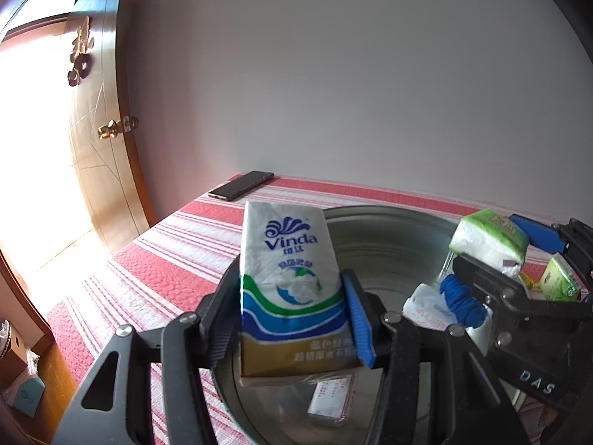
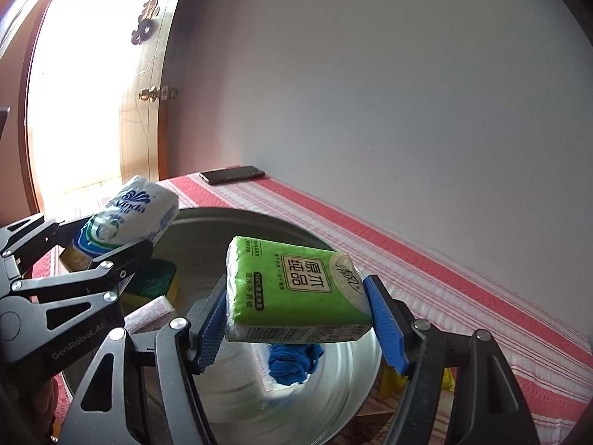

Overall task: Organize objects
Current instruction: 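Open the left tool dropping the Vinda pack while right releases the green pack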

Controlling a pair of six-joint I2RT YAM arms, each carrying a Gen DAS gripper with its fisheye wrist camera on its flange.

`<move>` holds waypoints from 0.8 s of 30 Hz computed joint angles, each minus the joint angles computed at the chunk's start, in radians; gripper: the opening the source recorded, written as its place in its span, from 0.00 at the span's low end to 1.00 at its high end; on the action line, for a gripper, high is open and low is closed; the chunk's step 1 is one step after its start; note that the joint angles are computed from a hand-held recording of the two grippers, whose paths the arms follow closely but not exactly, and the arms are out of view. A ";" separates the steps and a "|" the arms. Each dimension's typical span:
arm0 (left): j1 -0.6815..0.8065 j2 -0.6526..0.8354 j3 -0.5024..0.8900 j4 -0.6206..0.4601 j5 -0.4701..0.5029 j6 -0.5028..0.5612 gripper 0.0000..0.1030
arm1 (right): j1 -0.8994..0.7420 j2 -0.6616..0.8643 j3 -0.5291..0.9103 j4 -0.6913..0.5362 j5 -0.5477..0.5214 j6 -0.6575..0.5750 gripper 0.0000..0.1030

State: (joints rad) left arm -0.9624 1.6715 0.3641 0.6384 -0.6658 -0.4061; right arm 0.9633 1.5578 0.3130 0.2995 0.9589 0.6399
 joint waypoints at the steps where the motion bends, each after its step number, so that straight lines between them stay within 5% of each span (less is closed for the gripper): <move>1: 0.001 0.005 -0.002 0.008 0.006 0.005 0.52 | -0.001 0.003 -0.004 0.004 -0.005 0.001 0.69; 9: -0.003 0.012 -0.010 0.014 -0.010 -0.001 0.56 | 0.001 0.014 -0.022 0.019 -0.028 0.021 0.70; 13: -0.025 -0.008 -0.027 0.022 -0.065 -0.012 0.82 | 0.026 0.010 -0.025 -0.039 -0.010 0.084 0.71; 17: -0.045 -0.022 -0.034 0.011 -0.089 -0.028 0.84 | 0.066 -0.049 -0.050 -0.106 0.023 0.162 0.71; 20: -0.079 -0.036 -0.046 0.012 -0.108 -0.038 0.84 | 0.134 -0.124 -0.064 -0.282 0.081 0.300 0.71; 24: -0.169 -0.050 -0.042 -0.002 -0.146 -0.060 0.84 | 0.283 -0.213 -0.082 -0.696 0.151 0.723 0.71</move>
State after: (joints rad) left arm -1.1313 1.6219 0.3219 0.6359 -0.8114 -0.4659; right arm 1.2464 1.3446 0.2309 -0.3963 1.1101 1.3627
